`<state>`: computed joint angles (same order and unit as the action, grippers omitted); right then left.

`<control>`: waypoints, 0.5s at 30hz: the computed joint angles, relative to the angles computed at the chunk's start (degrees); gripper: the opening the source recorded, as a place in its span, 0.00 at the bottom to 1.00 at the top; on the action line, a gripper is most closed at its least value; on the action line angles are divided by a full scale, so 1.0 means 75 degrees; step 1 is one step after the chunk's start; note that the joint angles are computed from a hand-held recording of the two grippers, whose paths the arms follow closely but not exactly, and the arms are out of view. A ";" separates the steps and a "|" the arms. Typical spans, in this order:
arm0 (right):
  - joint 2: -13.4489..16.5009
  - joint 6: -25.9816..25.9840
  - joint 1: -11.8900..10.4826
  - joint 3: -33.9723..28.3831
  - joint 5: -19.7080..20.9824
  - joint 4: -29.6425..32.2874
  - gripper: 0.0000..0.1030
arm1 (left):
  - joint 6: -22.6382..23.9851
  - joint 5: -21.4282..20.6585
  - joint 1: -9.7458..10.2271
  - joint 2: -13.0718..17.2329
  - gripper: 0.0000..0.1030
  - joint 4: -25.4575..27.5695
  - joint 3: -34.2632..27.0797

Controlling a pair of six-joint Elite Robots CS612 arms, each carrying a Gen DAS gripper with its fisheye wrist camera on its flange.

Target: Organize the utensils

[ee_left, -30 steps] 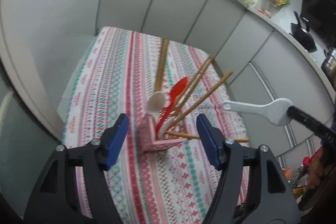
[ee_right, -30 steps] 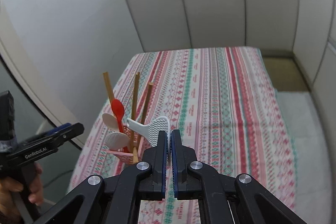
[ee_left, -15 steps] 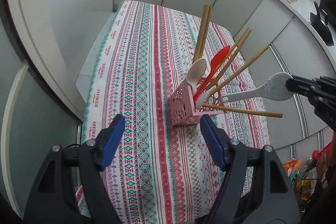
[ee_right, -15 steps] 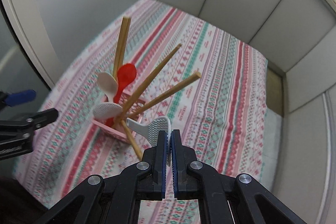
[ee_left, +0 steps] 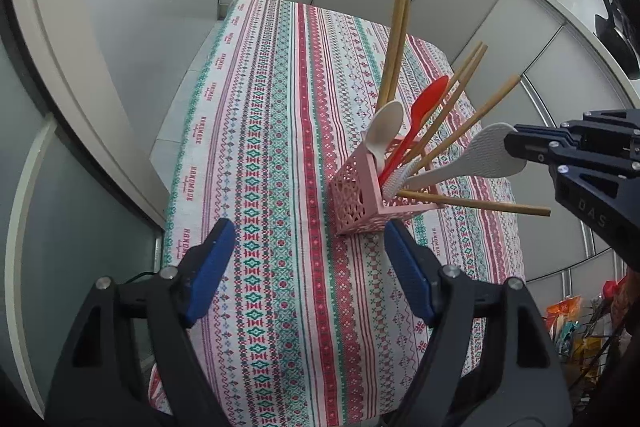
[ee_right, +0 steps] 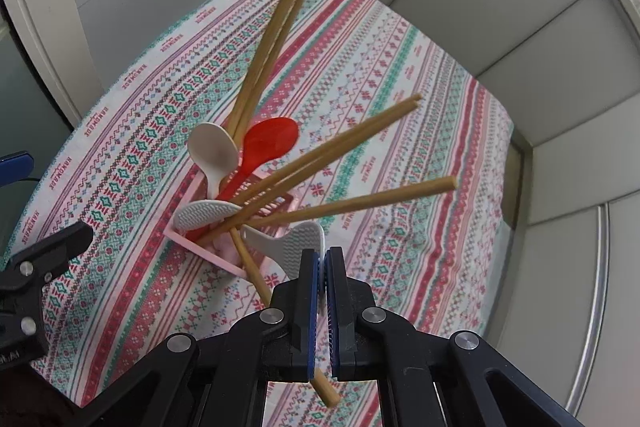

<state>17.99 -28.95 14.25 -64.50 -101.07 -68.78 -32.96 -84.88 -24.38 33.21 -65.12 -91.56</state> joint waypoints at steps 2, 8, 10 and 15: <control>-0.0017 0.0019 0.0025 0.0077 -0.0006 -0.0004 0.04 | 0.0008 0.0042 -0.0012 -0.0004 0.75 0.0012 0.0005; -0.0065 0.0361 -0.0067 0.0073 0.0800 0.0000 0.15 | 0.0095 0.0273 -0.0069 -0.0014 0.78 0.0067 0.0042; -0.0032 0.0429 -0.0087 -0.0047 0.0934 -0.0101 0.34 | 0.0146 0.0388 -0.0100 -0.0022 0.78 0.0093 0.0048; 0.0055 0.0637 -0.0197 -0.0504 0.1308 -0.0288 0.35 | 0.0218 0.0821 -0.0204 -0.0045 0.81 0.0216 0.0012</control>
